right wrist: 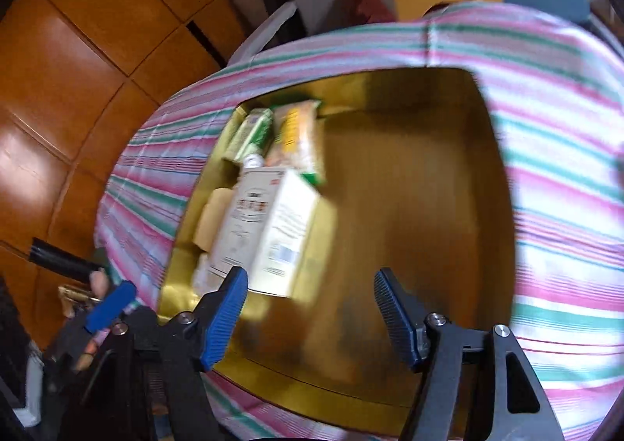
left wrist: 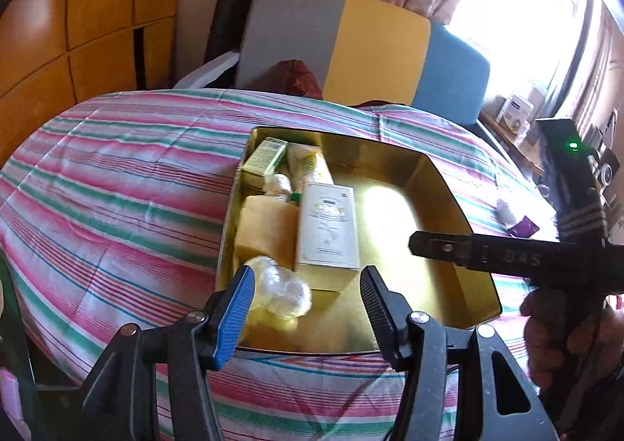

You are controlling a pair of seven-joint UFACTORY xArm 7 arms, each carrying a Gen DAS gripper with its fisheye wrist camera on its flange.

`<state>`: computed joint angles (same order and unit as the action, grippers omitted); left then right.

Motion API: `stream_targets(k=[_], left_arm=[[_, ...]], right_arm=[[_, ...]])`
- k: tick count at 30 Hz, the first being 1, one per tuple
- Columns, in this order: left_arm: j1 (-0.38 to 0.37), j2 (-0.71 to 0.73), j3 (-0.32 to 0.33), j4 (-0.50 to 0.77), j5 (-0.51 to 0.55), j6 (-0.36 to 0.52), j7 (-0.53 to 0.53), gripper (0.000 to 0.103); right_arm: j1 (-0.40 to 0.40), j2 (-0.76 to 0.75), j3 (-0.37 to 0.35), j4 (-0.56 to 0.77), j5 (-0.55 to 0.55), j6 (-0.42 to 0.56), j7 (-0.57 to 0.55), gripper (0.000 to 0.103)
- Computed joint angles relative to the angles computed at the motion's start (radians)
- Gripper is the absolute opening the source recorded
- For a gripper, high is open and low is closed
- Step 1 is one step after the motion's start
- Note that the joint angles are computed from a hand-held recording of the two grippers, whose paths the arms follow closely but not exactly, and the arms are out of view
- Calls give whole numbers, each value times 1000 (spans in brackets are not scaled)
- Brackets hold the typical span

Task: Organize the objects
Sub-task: 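Carry the white Chinese-text box into the gold tin with the right gripper and release, then move the left gripper to the blue Tempo tissue pack and grasp it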

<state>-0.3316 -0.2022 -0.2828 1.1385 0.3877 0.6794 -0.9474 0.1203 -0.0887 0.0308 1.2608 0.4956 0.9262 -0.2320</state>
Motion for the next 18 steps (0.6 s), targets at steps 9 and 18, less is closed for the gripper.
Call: stream_targets(k=[9,18], left_arm=[[-46,63,-15,77,11,18,47,57],[-122,169,-7,195,9,43,110,57]], right_arm=[[-40,-153,-42,-131,-138,-98,-31,73],[-141,-207,-118,-161,-259,-113,-19,77]])
